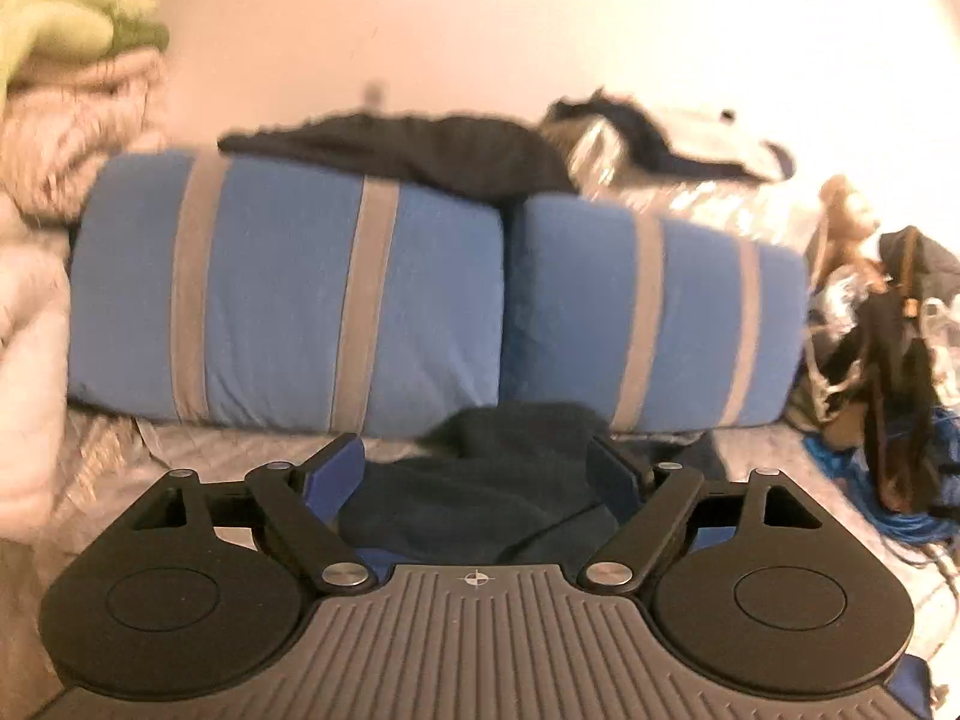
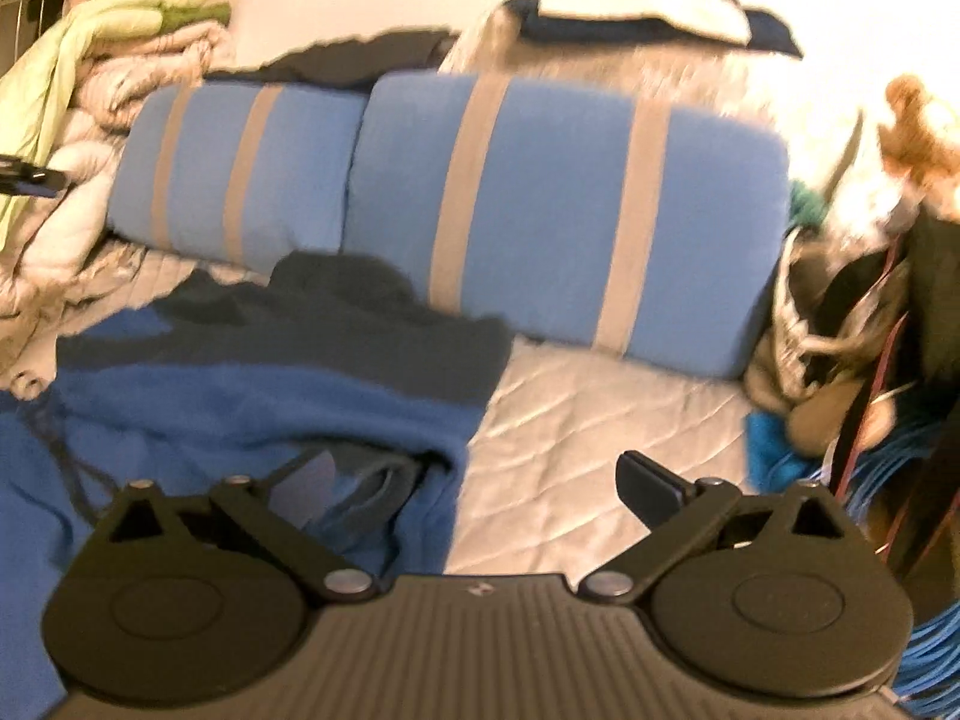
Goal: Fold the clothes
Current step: 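Lift both grippers away from the jacket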
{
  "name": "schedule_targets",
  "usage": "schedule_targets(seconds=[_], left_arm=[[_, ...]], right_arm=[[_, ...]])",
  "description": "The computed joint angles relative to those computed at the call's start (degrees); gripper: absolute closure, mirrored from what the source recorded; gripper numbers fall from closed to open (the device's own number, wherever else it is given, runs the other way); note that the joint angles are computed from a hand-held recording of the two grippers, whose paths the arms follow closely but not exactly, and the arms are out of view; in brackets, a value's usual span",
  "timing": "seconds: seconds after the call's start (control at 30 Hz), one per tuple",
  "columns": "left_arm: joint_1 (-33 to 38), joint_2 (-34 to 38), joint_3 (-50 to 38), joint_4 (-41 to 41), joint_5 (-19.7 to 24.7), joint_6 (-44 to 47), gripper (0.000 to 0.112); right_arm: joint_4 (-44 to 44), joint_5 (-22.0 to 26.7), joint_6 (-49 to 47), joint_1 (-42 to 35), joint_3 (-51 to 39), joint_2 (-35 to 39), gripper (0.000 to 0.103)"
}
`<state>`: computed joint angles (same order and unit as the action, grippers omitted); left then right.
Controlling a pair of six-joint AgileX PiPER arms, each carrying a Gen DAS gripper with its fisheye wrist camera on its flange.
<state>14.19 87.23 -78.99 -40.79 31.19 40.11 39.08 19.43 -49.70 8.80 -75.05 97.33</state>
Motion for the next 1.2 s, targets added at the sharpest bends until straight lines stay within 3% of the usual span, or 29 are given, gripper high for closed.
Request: schedule_targets(seconds=[0.2,0.33,0.4,0.53,0.63,0.7,0.87,1.0,1.07,1.2], left_arm=[[2.7,-8.0,-0.1,2.7,2.6,-3.9,0.031],[7.7,-13.4,-0.5,-0.3,7.6,-1.4,0.029],[10.5,-15.9,-0.7,-0.8,10.2,0.0,0.029],[17.6,-19.9,-1.2,-3.3,17.5,2.1,0.029],[24.2,-21.9,0.8,-8.0,23.1,4.7,0.029],[28.8,-23.2,2.9,-11.5,27.0,7.0,0.029],[38.1,-26.3,13.3,-18.6,34.5,15.9,0.029],[41.3,-27.4,22.4,-20.5,37.6,22.8,0.029],[42.0,-27.3,26.6,-20.6,38.1,25.1,0.029],[39.0,-25.9,33.2,-19.2,34.3,22.7,0.029]], right_arm=[[-5.1,-0.2,5.0,-3.0,-2.8,-4.9,0.0],[-9.3,2.3,10.8,-5.7,-6.3,-8.2,0.0],[-6.4,6.4,9.4,-8.0,-8.4,-9.8,0.0],[2.2,21.9,7.2,-14.9,-15.2,-11.3,0.0],[3.5,28.6,6.9,-18.6,-16.9,-13.1,0.0],[2.3,29.6,5.0,-19.8,-14.9,-15.7,0.0],[5.2,25.8,-3.9,-21.5,-1.7,-22.9,0.0],[6.7,22.5,-8.1,-21.3,8.6,-26.8,0.0],[9.9,23.8,-11.9,-22.4,12.1,-27.4,0.0],[12.4,29.7,-14.6,-23.6,15.0,-25.9,0.0]])
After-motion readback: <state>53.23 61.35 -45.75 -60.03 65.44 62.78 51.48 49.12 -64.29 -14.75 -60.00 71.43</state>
